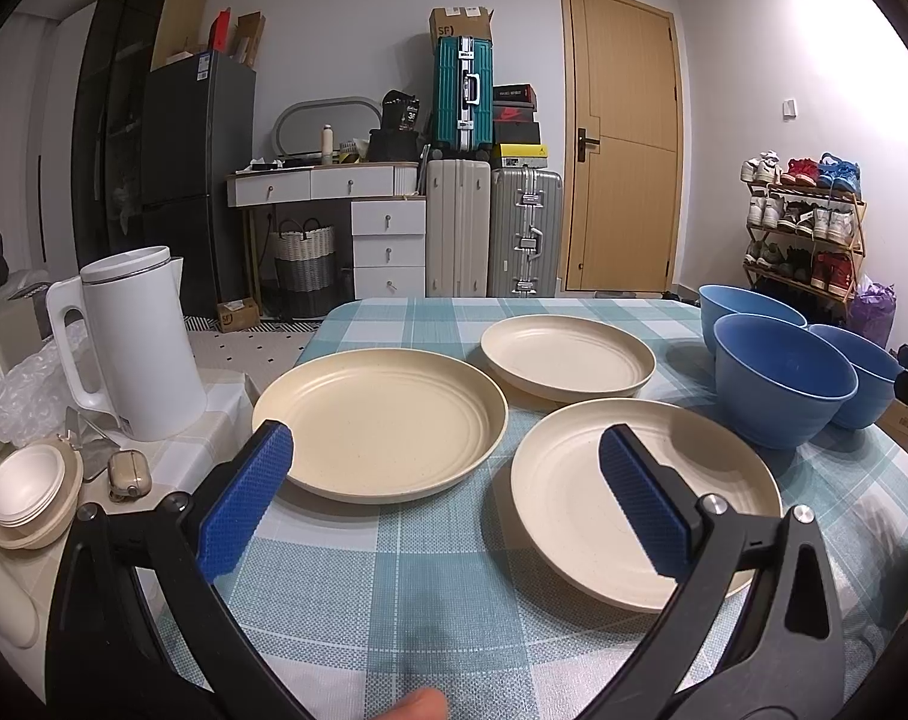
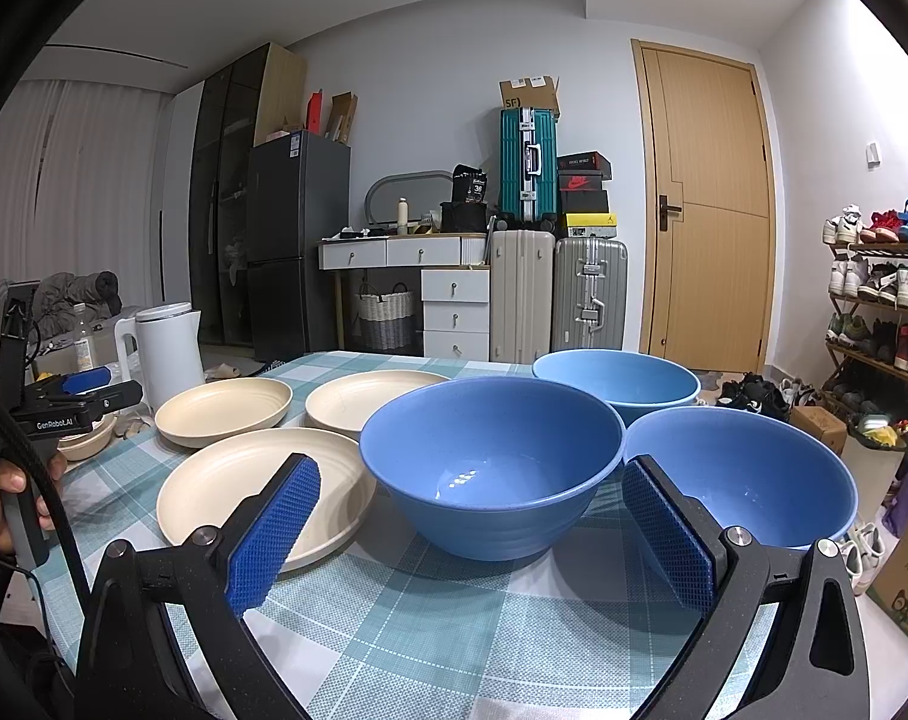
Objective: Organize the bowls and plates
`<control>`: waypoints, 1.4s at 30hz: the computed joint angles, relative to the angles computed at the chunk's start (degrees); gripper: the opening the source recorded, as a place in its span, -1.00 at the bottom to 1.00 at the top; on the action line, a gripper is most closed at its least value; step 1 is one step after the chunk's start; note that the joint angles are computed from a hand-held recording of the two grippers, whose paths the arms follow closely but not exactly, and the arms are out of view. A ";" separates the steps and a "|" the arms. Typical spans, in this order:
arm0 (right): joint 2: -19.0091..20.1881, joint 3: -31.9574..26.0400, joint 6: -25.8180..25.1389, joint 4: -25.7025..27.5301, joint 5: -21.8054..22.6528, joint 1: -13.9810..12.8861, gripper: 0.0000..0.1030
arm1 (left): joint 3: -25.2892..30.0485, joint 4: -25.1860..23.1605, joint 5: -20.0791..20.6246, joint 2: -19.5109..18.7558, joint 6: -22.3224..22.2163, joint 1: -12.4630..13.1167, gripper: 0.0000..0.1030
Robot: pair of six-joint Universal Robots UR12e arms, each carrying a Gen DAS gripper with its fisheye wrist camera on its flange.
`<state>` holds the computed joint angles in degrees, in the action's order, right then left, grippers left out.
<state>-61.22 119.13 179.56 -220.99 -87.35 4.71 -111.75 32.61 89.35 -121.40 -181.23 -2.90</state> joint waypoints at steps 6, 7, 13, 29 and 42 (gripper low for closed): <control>-0.02 0.06 -0.05 -0.09 0.01 -0.04 1.00 | 0.06 0.09 0.33 -0.01 -0.06 -0.07 0.98; -0.02 0.06 -0.06 -0.07 0.06 -0.06 1.00 | 0.13 0.04 0.27 -0.06 -0.04 -0.09 0.98; -0.27 0.42 -0.09 -0.23 0.13 -0.16 1.00 | -0.23 -0.43 0.25 0.84 0.06 0.06 0.98; -0.25 0.45 -0.15 -0.26 0.14 -0.19 1.00 | -0.43 -0.05 0.40 1.07 0.16 0.04 0.98; -0.60 0.38 0.66 1.35 -1.62 0.14 1.00 | -0.51 -1.66 -0.11 1.65 0.35 0.24 0.98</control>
